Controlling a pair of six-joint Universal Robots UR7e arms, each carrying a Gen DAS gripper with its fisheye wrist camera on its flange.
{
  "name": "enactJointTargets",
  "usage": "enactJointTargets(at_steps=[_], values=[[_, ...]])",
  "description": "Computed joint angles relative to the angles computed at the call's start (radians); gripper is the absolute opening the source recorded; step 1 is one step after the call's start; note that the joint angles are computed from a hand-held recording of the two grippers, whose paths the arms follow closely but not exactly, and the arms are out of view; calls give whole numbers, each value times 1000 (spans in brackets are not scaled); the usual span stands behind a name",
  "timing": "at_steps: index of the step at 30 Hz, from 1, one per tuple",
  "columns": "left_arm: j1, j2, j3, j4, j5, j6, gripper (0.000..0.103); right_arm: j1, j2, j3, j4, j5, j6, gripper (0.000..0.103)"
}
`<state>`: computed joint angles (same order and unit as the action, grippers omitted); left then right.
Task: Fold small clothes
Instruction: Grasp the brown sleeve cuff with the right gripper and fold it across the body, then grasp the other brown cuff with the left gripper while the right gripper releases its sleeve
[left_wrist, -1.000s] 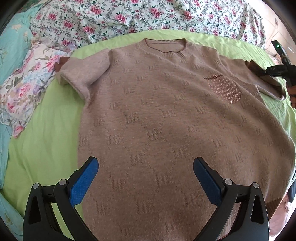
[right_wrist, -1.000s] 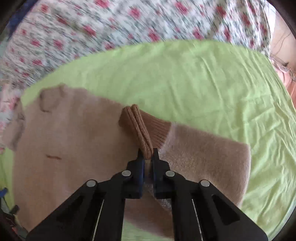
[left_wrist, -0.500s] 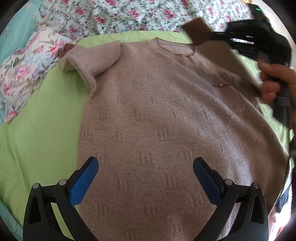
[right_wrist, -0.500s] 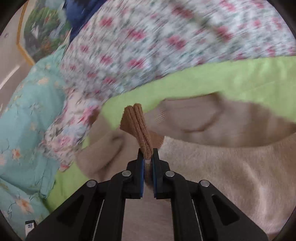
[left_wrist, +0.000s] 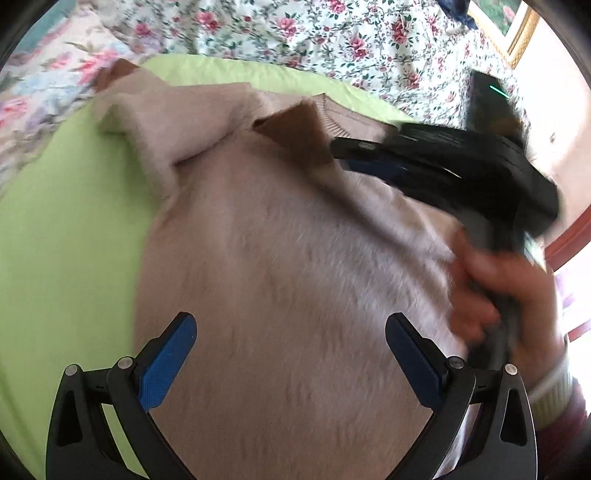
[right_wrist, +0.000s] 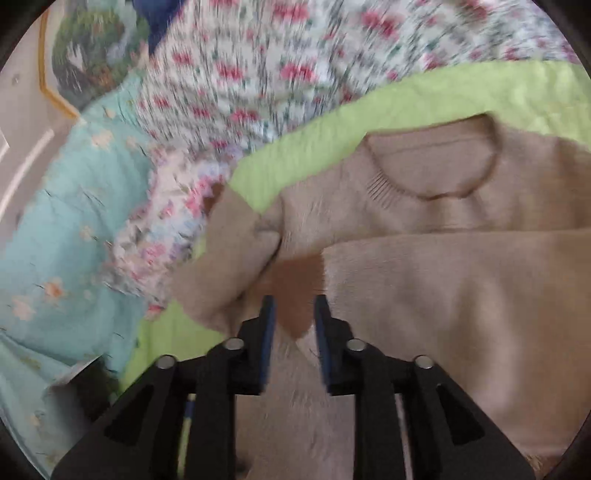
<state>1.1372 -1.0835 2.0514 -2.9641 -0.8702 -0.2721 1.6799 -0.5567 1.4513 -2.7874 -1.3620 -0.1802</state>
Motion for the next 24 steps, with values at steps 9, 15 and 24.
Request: enactJointTargets(at_steps=[9,15,24], values=[[120,183,-310,83,-100,42,102,-89,-249,276,-246,-90,17,43],[118,266,-410,36,0,122,62,-142,-299,313,-304,-173,65,43],[77,230,-318,-195,126,306,6,-179,-245,178,-156,-315,58,53]])
